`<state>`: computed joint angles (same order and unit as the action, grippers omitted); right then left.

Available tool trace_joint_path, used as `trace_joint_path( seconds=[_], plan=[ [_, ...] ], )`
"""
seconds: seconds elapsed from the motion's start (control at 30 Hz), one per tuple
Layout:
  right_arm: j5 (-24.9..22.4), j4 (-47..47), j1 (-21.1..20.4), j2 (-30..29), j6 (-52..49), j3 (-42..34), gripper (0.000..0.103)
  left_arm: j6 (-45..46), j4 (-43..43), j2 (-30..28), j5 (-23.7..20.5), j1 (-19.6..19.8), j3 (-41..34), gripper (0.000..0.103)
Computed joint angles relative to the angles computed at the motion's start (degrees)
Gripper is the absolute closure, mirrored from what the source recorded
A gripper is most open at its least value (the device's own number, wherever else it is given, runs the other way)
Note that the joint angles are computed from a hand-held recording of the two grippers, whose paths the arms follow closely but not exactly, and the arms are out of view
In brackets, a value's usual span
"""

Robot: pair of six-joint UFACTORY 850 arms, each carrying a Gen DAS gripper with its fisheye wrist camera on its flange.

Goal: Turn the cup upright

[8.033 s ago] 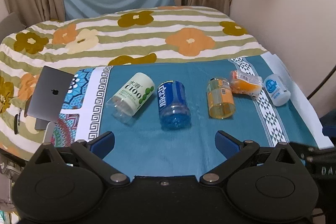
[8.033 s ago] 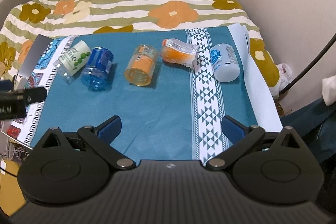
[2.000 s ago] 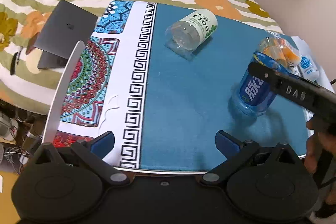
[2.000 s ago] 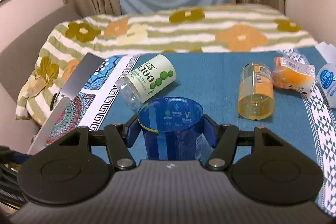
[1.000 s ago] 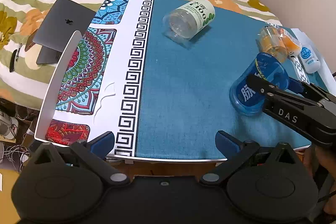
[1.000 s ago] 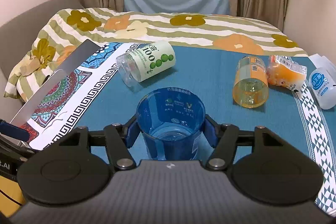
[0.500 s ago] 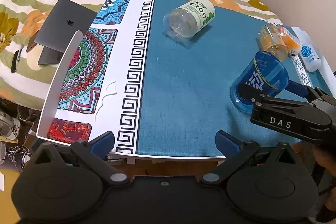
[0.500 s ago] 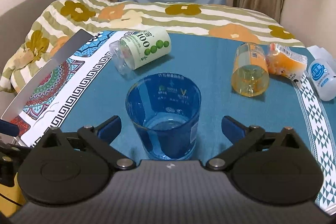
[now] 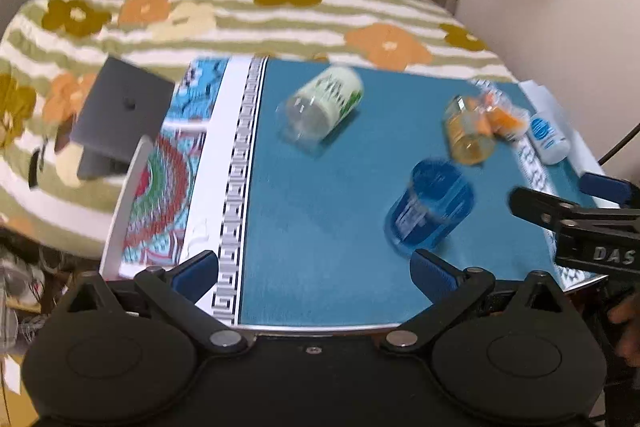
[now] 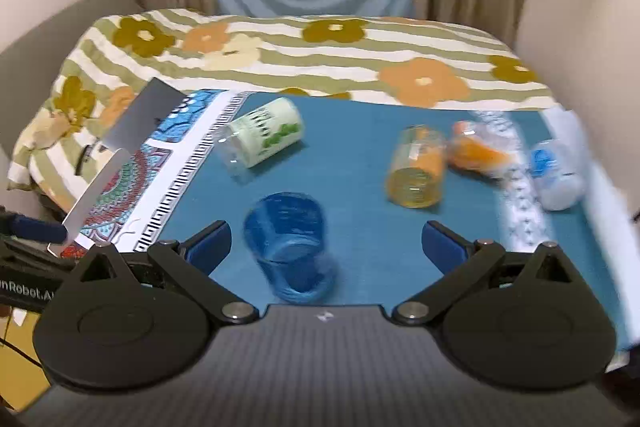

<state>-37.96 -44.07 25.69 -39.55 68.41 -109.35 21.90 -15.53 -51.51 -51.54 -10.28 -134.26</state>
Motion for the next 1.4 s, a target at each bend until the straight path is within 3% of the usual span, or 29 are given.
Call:
trace_joint_path(
  seconds=[0.13,0.3,0.53,1.4],
  plan=[
    [-6.9,6.7,-0.7,1.7,-4.5,-1.8,0.000,0.7,-0.3,3.3,4.1,-0.6,3.6,0.000],
    [-14.2,6.7,-0.6,3.9,-4.4,-1.6,0.000,2.5,-1.4,8.1,10.6,-1.3,10.6,0.000],
    [-13.1,4.8,-0.4,8.3,-0.2,4.8,0.000,4.1,-2.1,13.3,18.5,-2.3,19.0,0.000],
    [-11.3,6.0,-0.8,9.4,0.2,7.2,0.000,2.9,-0.2,13.0,17.8,-3.3,18.9,0.000]
  ],
)
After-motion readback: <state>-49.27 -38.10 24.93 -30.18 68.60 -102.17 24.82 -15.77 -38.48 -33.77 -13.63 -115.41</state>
